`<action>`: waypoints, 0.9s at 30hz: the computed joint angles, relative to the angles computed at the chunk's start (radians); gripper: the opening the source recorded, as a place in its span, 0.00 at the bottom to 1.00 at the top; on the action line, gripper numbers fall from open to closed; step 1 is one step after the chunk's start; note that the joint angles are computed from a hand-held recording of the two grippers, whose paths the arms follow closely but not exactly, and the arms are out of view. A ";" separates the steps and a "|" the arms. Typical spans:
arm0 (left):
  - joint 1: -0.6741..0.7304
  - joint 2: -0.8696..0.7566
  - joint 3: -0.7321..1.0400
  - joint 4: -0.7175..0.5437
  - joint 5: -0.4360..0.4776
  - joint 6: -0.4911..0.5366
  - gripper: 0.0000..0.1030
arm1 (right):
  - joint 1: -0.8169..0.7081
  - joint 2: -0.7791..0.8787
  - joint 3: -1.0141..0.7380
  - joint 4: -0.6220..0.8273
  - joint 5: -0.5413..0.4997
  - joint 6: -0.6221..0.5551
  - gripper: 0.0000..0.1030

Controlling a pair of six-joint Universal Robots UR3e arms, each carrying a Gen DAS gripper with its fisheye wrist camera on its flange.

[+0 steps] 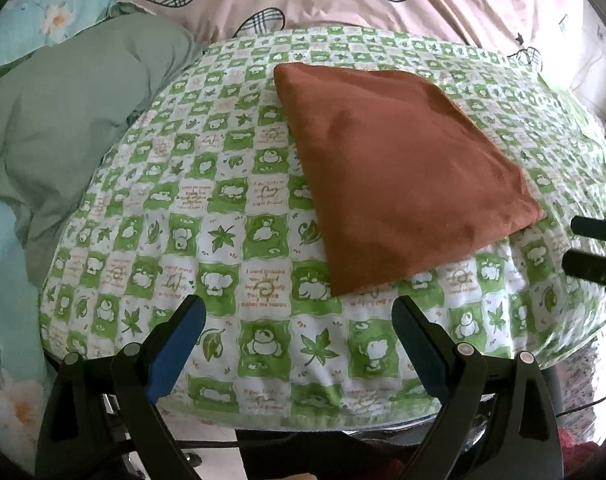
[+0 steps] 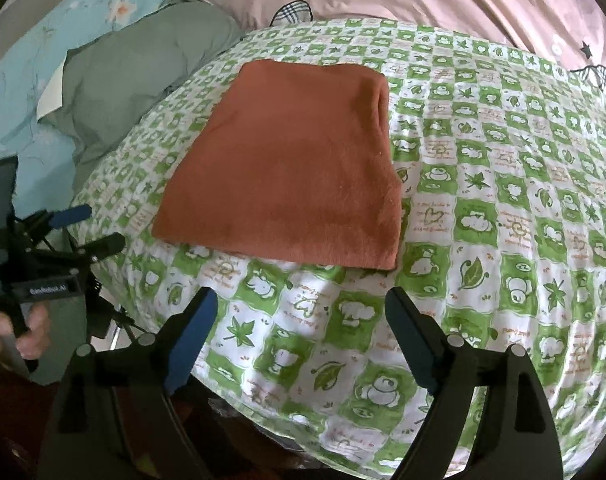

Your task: Fold small clothes

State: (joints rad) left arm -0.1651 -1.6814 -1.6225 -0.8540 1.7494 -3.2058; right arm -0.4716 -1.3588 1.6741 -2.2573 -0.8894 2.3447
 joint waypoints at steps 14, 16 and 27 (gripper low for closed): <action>0.004 -0.048 0.106 -0.010 0.036 0.005 0.92 | 0.041 0.032 -0.045 -0.040 -0.020 0.024 0.84; -0.001 -0.061 0.116 -0.015 0.043 0.008 0.92 | 0.045 0.041 -0.054 -0.037 -0.025 0.028 0.85; -0.010 -0.087 0.134 -0.022 0.051 0.013 0.92 | 0.063 0.087 -0.124 -0.018 -0.042 0.033 0.85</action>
